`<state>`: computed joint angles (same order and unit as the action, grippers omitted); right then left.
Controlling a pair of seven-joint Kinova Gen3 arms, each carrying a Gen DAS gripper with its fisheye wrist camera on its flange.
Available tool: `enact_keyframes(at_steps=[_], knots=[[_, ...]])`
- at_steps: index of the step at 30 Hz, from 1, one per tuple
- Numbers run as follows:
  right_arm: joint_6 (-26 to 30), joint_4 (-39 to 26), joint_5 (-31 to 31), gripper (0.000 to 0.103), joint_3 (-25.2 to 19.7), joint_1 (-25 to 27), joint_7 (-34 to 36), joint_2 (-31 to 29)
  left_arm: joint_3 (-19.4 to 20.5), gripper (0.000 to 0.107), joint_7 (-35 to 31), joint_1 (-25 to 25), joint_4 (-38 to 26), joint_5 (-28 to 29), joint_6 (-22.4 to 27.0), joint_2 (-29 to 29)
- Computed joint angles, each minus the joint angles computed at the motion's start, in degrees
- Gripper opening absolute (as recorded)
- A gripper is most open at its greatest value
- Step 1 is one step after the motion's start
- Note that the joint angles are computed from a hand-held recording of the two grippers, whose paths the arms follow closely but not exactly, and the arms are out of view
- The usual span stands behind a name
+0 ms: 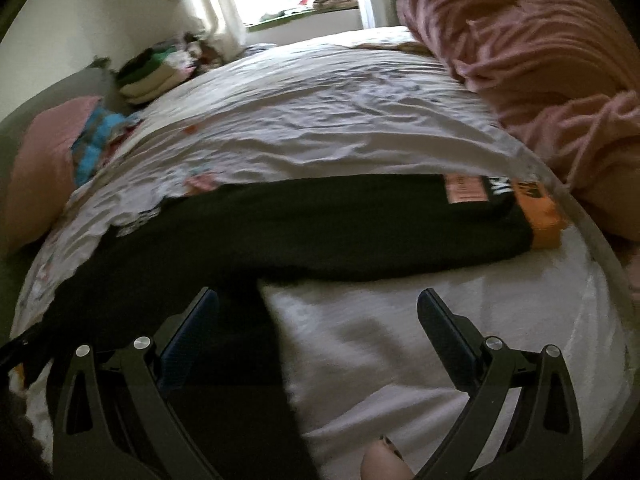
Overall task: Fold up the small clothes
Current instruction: 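Move the right tool to the orange cuff of the nearest sleeve, then grasp the orange cuff with the right tool and lift the sleeve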
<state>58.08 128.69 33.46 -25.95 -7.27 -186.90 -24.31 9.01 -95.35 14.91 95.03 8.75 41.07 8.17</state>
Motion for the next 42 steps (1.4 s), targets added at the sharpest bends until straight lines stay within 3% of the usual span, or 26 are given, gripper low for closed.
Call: enact_keyframes(at_steps=[7, 14, 23, 25, 27, 28, 30, 33, 37, 42], knots=[[-0.4, 3.7, -1.6, 0.099, 5.3, 3.7, 1.6, -3.5, 0.6, 0.094, 0.5, 1.2, -3.4, -0.7, 0.1, 3.5], [-5.1, 7.6, -4.3, 0.099, 14.3, 9.2, 7.5, -6.0, 0.4, 0.094, 2.9, 3.8, -7.9, -3.0, 1.1, 8.0], [-18.2, 11.5, -6.2, 0.098, 28.9, 15.5, 17.4, -4.3, -1.5, 0.094, 9.2, 7.2, -11.2, -8.5, 0.5, 11.3], [-21.9, 12.5, -5.1, 0.089, 28.5, 19.1, 16.5, -4.4, -1.3, 0.094, 9.7, 7.0, -10.8, -8.6, 0.2, 11.5], [-24.1, 12.8, -4.6, 0.062, 28.1, 22.4, 16.3, -3.4, -1.1, 0.094, 9.6, 6.6, -10.4, -8.3, 0.0, 11.6], [-25.4, 13.0, -4.5, 0.055, 28.2, 23.8, 16.5, -3.3, -1.1, 0.094, 9.8, 6.5, -10.0, -8.3, -0.1, 11.6], [-27.6, 13.3, -4.6, 0.029, 28.3, 26.0, 17.5, -3.5, -0.9, 0.094, 9.6, 6.2, -9.3, -8.1, -0.6, 11.3], [-29.4, 13.5, -3.8, 0.015, 24.3, 29.9, 18.3, -4.5, -1.1, 0.094, 9.8, 6.2, -8.4, -8.5, -1.3, 10.6], [-30.7, 12.7, -3.5, 0.014, 18.3, 33.4, 20.5, -7.3, -0.9, 0.094, 10.0, 6.2, -7.6, -8.7, -2.4, 9.5], [-31.0, 9.2, -6.1, 0.013, 15.1, 33.0, 26.1, -9.7, -1.1, 0.094, 11.0, 7.0, -6.8, -10.1, -3.6, 8.0]])
